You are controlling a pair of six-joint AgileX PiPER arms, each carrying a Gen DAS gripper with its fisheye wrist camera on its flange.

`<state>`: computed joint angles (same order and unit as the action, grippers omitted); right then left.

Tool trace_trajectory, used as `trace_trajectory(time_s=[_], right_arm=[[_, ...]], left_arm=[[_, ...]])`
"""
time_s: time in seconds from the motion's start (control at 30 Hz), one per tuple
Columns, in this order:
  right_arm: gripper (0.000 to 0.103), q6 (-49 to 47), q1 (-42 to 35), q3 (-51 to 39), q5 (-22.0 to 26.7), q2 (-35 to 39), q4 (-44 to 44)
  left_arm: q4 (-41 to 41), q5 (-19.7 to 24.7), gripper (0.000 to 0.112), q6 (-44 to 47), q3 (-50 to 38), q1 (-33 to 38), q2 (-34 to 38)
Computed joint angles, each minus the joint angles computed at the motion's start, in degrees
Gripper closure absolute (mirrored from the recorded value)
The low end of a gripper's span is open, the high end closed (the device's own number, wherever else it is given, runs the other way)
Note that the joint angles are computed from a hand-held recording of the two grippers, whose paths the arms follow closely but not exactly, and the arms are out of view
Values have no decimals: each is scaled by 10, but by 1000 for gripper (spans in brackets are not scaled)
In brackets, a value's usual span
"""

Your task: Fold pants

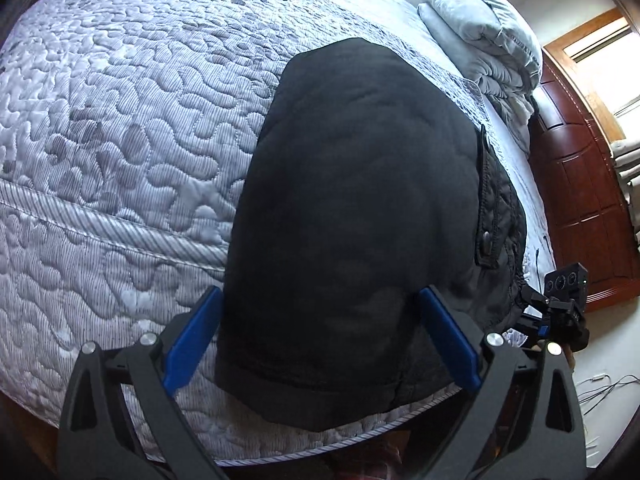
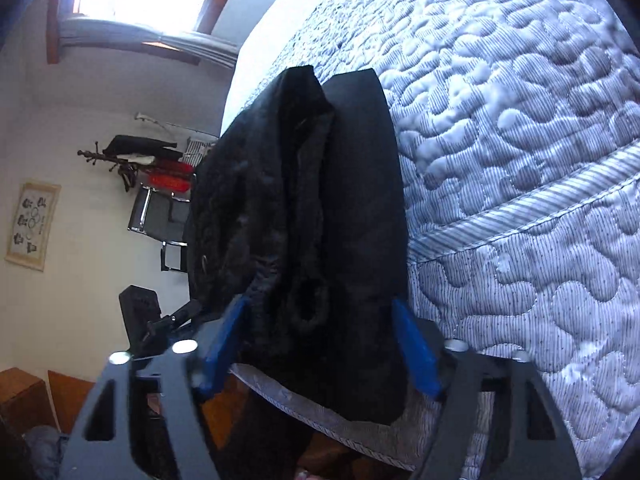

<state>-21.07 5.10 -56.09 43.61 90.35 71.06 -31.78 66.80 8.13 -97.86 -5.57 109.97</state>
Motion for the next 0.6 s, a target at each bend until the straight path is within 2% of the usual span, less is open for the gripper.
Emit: trace_trajectory(time_s=[0.1, 0.3, 0.43, 0.5, 0.6], right_arm=[[56, 35, 10, -18, -7, -8, -43], [63, 132, -2, -95, 2, 3, -159], [64, 147, -16, -114, 17, 15, -179], [63, 154, -5, -110, 8, 14, -189], [63, 162, 13, -94, -16, 4, -185]], left_arm=[[10, -10, 15, -17, 3, -12, -4], [12, -16, 14, -51, 12, -36, -10], [40, -40, 13, -69, 15, -68, -9], [78, -53, 13, -80, 5, -87, -7], [121, -49, 13, -86, -28, -106, 2]])
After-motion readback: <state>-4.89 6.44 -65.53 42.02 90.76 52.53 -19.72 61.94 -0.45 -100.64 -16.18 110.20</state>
